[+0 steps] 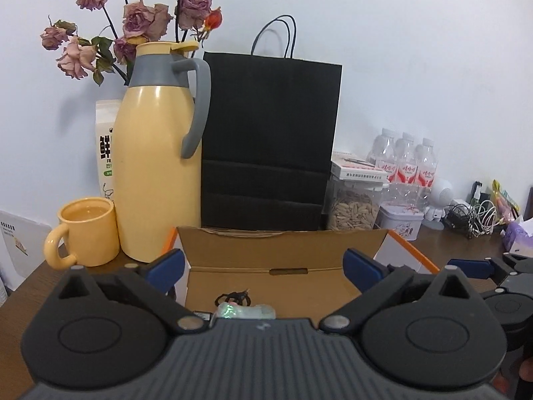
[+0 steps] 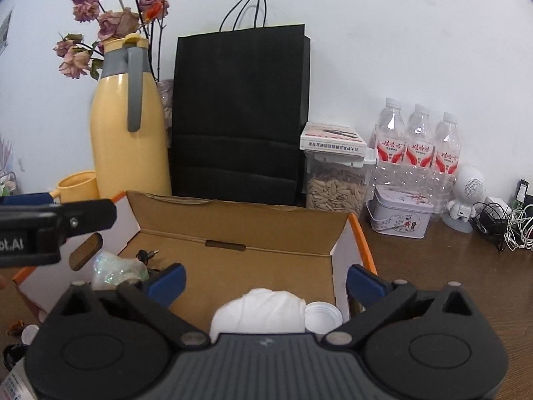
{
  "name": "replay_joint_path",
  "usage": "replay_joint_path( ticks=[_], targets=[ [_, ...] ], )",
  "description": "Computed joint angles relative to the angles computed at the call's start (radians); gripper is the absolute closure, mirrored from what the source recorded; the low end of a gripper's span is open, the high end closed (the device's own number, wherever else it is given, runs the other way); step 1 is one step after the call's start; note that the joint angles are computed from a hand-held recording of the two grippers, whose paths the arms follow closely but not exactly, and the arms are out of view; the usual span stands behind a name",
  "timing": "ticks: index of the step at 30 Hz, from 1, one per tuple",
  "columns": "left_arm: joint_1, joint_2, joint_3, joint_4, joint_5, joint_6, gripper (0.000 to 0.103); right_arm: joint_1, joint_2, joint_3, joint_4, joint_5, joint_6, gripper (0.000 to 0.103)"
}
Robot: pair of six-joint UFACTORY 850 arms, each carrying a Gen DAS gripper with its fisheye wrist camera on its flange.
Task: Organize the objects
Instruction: 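Carry the ornament and white cloth into the cardboard box and open both tools, then withdraw both tools from the box back over the table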
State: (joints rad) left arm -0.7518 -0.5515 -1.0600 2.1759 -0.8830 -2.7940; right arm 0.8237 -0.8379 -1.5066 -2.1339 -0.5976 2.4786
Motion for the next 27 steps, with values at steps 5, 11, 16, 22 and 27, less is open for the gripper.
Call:
replay_joint_path(
  ticks=[5,11,16,22,27],
  targets=[
    [-0.015,0.05,0.045,0.021,-0.031,-0.034,0.0,0.016,0.037,0.042,-0.021,-0.046,0.028,0.0],
    [-0.065,0.135,0.135,0.027,-0.079,-0.047,0.0,0.059,0.124,0.151,-0.083,-0.146,0.084,0.0],
    [-0.115,0.204,0.215,-0.01,-0.105,-0.039,0.0,0.111,0.2,0.26,-0.095,-0.224,0.099,0.0],
    [-0.18,0.285,0.321,-0.066,-0.114,-0.035,0.0,0.187,0.287,0.402,-0.041,-0.296,0.1,0.0],
    [-0.226,0.327,0.39,-0.119,-0.092,-0.012,0.0,0.24,0.33,0.493,0.01,-0.288,0.09,0.0]
  ],
)
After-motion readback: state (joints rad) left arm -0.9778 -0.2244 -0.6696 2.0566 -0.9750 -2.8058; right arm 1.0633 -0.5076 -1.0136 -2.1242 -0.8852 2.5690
